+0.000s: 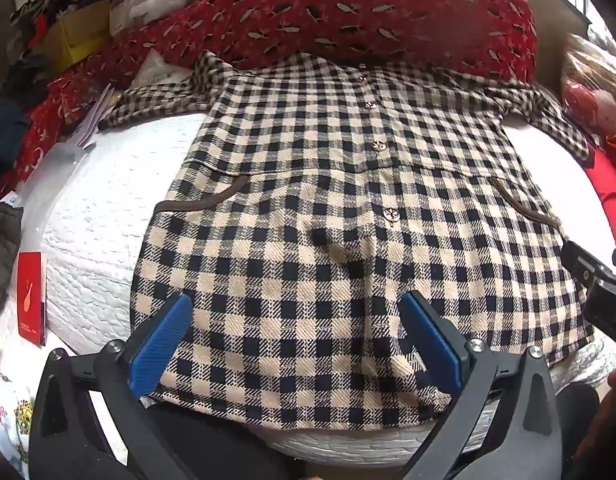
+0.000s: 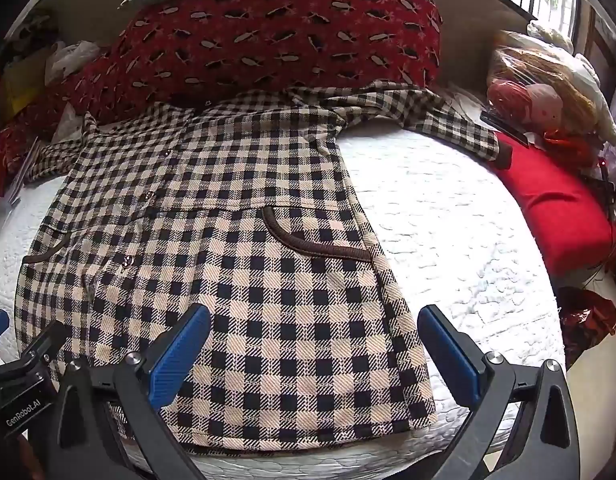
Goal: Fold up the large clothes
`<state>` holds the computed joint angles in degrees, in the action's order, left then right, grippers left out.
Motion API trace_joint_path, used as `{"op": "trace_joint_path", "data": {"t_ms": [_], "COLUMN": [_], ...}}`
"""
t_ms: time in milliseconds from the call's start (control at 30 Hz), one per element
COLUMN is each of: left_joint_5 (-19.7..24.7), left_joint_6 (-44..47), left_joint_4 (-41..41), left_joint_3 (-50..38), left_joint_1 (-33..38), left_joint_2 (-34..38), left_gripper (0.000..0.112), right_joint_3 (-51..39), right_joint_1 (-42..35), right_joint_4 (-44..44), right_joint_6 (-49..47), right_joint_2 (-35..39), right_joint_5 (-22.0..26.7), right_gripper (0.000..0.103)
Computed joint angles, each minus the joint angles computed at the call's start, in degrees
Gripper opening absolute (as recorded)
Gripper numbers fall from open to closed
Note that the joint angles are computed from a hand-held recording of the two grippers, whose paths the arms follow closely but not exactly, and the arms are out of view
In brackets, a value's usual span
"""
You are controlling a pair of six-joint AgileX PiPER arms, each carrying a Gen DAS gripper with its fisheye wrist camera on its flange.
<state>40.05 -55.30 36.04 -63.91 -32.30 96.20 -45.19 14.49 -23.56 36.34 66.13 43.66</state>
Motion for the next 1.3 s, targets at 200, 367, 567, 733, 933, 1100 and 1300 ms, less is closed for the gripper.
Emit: {"op": "trace_joint_path", "data": {"t_ms": [200, 367, 567, 733, 933, 1100, 1300], "left_joint_5": [-2.67, -4.33, -6.37, -5.93, -5.92, -5.25, -4.52], "left_joint_6": [-2.16, -5.68, -4.34, -2.87, -1.95, -1.8, -1.45], "left_joint_4": [1.18, 4.1, 2.52, 1.19, -0.15, -0.66, -0.5], "left_joint_3": [1.07, 2.66, 3.91, 2.69, 2.41, 1.68, 1.01], "left_joint_1": [-0.77, -1.6, -0.12, 0.29, 0.67, 1.26, 1.88], "left_joint_2": [1.46, 0.97, -0.51, -0.43, -0.31, 0.54, 1.32], "left_gripper": [0.103, 0.103, 0.103, 0.103, 0.103, 0.103, 0.103], "right_joint_3": [-0.24, 0.51, -0.22, -0.04, -0.14, 0.09, -0.64], "right_joint_1": [0.38, 1.53, 1.04, 1.09, 1.04, 1.53, 1.8], "right_joint_4": [-0.31, -2.18, -1.72, -2.36, -2.28, -2.92, -2.53], "right_joint_6": [0.01, 1.79, 0.72, 1.37, 1.34, 2.11, 1.92], "right_joint_2": [0.03, 0.28, 1.16, 1.1, 1.45, 1.79, 2.81], "right_joint_5": [-0.39, -1.1, -1.48, -2.02, -2.49, -2.69, -2.63], "right_gripper": [0.103, 0.103, 0.103, 0.103, 0.103, 0.103, 0.103]}}
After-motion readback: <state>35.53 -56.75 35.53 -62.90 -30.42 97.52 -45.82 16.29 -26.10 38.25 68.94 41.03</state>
